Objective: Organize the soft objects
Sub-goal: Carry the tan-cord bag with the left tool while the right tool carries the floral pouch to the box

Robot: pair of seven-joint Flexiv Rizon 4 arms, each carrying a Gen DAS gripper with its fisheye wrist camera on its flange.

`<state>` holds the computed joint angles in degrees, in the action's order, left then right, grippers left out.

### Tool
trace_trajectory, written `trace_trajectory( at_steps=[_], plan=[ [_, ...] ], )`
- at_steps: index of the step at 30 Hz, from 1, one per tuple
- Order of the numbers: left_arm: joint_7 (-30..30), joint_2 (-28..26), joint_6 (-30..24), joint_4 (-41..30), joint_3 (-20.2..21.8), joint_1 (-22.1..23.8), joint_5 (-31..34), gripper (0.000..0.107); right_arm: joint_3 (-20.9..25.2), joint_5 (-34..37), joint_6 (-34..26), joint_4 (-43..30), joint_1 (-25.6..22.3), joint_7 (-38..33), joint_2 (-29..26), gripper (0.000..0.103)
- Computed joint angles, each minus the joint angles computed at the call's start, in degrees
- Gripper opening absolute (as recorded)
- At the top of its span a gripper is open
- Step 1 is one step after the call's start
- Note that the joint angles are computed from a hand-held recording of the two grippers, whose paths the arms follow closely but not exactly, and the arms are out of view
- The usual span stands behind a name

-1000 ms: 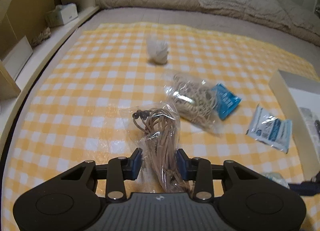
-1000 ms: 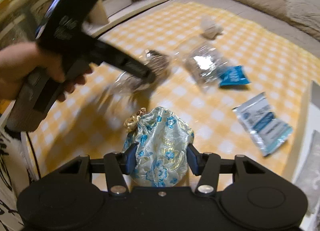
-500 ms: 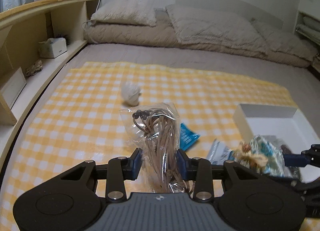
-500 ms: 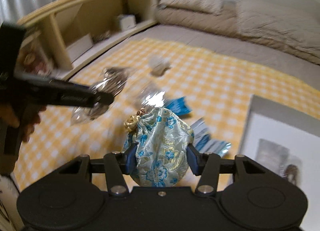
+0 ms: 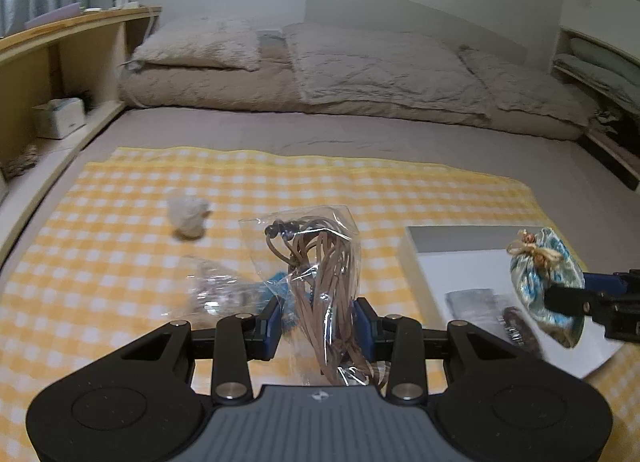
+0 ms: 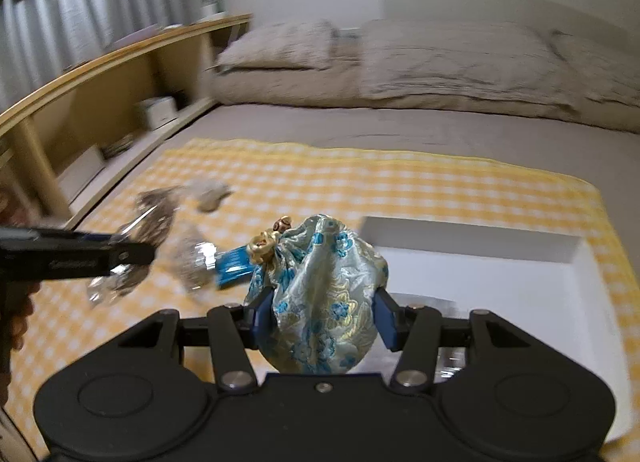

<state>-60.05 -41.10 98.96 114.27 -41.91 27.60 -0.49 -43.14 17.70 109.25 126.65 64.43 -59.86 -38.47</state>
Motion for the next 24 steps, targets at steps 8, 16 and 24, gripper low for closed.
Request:
trace_trajectory(
  at_steps=[8, 16, 24],
  plan=[
    [-0.33, -2.36, -2.59, -0.31, -3.93, -0.87, -1.22, 0.039, -7.53, 3.42, -0.57, 4.83, 3.5, 3.46, -0.28, 0.053],
    [-1.05, -5.4, -4.15, -0.09, -7.94, -3.63, -2.61, 0.039, -11.65, 2.54, -1.77, 9.66, 3.84, 7.15, 1.36, 0.053],
    [-2.47, -10.22, -4.7, -1.25, -10.46, -6.75, -3.44, 0.04, -11.7, 2.77, -0.91, 12.39, 2.24, 8.55, 2.47, 0.053]
  ],
)
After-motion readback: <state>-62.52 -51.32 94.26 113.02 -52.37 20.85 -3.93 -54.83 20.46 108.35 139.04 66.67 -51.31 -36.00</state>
